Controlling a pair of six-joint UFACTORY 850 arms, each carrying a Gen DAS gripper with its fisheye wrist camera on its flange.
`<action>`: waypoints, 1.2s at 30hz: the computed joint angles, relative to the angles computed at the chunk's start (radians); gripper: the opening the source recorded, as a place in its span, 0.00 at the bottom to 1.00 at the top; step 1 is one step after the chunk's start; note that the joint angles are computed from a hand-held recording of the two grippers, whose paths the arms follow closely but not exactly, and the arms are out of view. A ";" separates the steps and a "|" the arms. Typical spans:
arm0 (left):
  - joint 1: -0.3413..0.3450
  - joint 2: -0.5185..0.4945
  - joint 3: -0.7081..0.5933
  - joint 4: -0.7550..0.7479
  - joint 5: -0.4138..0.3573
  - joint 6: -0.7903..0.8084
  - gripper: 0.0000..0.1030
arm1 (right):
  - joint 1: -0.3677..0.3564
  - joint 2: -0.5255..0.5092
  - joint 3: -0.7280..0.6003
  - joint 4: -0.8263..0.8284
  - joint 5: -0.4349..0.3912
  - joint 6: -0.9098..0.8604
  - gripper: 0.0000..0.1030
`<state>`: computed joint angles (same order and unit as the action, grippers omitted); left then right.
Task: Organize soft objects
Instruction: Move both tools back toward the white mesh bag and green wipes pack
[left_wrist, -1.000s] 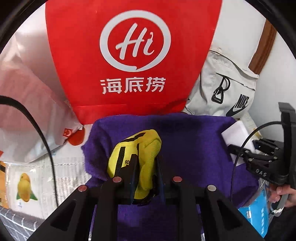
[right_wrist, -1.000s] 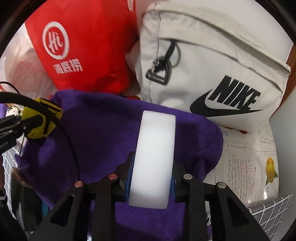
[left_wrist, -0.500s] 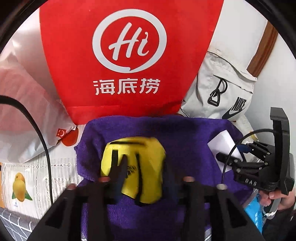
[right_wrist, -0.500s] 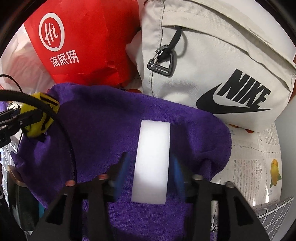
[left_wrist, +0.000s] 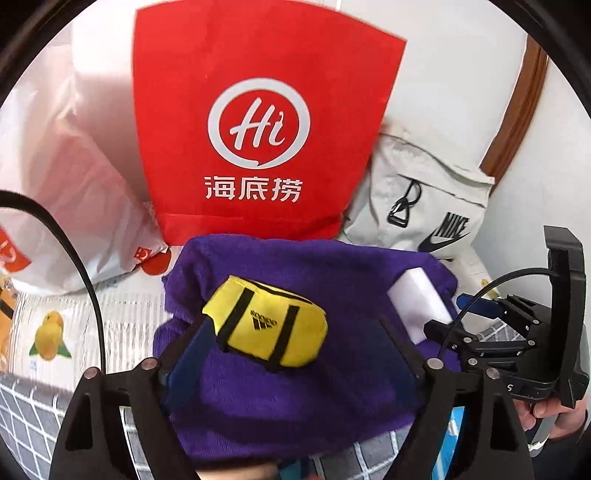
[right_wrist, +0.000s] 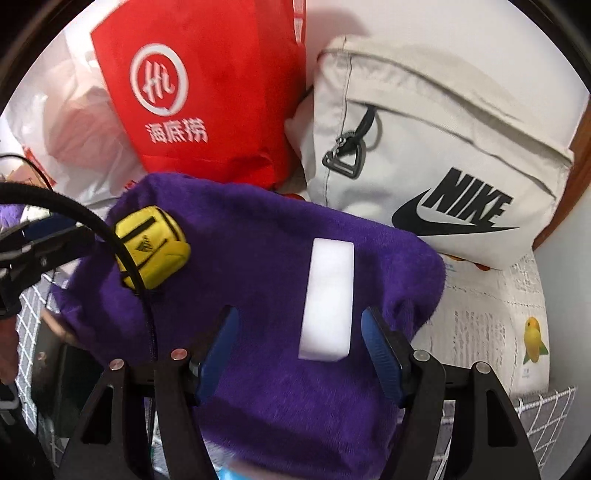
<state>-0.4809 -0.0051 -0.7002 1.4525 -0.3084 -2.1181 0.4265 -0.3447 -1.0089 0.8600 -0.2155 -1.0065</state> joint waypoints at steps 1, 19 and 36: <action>-0.016 0.008 0.006 -0.026 -0.025 0.022 0.83 | -0.002 0.016 0.013 0.028 -0.001 -0.026 0.66; -0.325 0.320 0.239 -0.380 -0.213 0.106 0.83 | -0.036 0.460 0.410 0.526 -0.044 -0.490 0.69; -0.697 0.394 0.414 -0.483 -0.398 -0.290 0.83 | 0.108 0.645 0.665 0.523 -0.107 -0.333 0.69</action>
